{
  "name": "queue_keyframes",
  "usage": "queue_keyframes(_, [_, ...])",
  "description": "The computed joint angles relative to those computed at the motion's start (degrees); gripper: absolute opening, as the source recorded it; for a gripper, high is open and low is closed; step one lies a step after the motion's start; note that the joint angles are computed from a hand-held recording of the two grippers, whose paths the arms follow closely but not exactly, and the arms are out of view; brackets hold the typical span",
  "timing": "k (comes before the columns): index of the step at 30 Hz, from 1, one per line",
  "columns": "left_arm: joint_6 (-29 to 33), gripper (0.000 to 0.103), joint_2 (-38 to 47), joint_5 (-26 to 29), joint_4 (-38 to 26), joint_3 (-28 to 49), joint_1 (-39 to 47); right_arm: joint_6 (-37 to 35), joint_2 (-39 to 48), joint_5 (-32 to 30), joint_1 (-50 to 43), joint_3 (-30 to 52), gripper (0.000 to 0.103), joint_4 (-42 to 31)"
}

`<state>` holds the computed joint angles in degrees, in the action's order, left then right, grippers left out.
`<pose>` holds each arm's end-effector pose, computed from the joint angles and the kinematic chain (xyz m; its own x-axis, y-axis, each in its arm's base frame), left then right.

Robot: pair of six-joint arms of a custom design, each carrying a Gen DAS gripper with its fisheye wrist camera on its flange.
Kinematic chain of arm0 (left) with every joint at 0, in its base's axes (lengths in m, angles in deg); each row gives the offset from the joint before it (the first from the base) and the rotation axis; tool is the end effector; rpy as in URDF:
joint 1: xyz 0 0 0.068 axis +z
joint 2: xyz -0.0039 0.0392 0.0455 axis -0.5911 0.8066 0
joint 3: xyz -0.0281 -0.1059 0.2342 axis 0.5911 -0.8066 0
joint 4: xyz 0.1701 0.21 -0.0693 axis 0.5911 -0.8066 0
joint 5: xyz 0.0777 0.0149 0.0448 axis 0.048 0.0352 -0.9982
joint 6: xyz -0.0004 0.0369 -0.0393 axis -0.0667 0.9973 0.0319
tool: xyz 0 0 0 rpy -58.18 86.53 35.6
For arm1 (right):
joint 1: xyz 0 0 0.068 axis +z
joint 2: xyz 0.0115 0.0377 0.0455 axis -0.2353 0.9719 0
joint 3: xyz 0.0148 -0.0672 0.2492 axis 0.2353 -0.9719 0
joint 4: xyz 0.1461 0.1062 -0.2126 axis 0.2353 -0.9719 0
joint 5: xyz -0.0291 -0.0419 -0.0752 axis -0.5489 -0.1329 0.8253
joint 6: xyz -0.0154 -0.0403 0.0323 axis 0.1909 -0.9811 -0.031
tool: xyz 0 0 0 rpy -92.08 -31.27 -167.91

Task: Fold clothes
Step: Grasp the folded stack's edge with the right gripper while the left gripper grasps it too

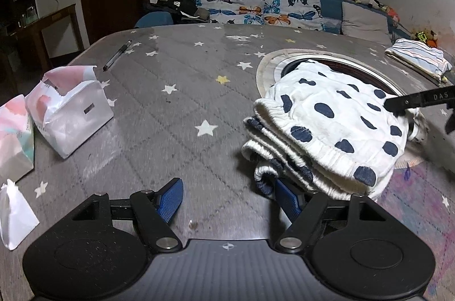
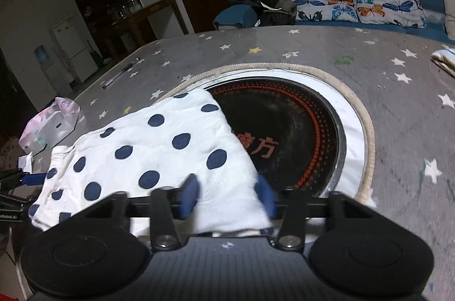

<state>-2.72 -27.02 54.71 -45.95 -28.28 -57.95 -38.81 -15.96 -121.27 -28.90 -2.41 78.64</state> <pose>0.1646 -0.0636 0.1325 -0.6586 0.2100 -0.7226 0.3047 0.9525 -0.0009 0.2213 -0.0396 0.1022 -0.7234 -0.0155 -0.6902 -0.2971 0.9094 0.2910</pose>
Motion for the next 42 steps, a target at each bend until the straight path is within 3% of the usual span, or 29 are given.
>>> queue_keyframes(1, [0.0,0.075,0.3,0.1,0.4,0.0,0.2,0.0,-0.8,0.2,-0.2,-0.3,0.025,-0.6])
queue_keyframes(4, [0.3,0.075,0.8,0.5,1.0,0.0,0.6,-1.2,-4.6,0.3,-1.2,-2.1,0.016,-2.6])
queue_keyframes(10, [0.0,0.074,-1.7,1.6,-0.5,-0.8,2.2,-3.5,-16.5,0.8,-4.1,-6.8,0.012,-9.5])
queue_keyframes(14, [-0.8,0.074,-7.6,4.9,-5.4,-1.6,4.4,-6.5,-24.3,1.6,-5.4,-9.1,0.012,-14.8])
queue_keyframes(18, [-2.2,0.075,-13.6,7.4,-10.5,-1.9,6.6,-6.8,-29.9,3.7,-5.0,-9.9,0.024,-17.6])
queue_keyframes(21, [-3.3,0.079,-15.7,9.2,-13.1,-1.4,8.5,-7.0,-36.6,4.6,-3.8,-10.4,0.026,-20.8])
queue_keyframes(23, [-4.2,0.081,-16.4,10.3,-14.4,-0.9,9.4,-8.1,-41.4,4.0,-2.3,-10.0,0.035,-25.0])
queue_keyframes(28, [-7.2,0.090,-17.0,13.5,-16.1,0.2,10.9,-8.1,-52.7,8.6,12.1,-10.1,0.062,-32.2])
queue_keyframes(30, [-9.1,0.090,-16.6,15.6,-16.3,0.7,12.2,-6.4,-53.5,12.9,20.8,-10.1,0.067,-31.8])
queue_keyframes(35, [-13.1,0.091,-13.7,20.5,-15.7,1.7,15.6,-3.6,-46.5,25.5,42.2,-9.6,0.067,-25.3])
queue_keyframes(42, [-19.5,0.093,-9.5,27.6,-13.6,2.2,19.4,-6.7,-32.0,42.1,63.0,-8.7,0.067,-14.2])
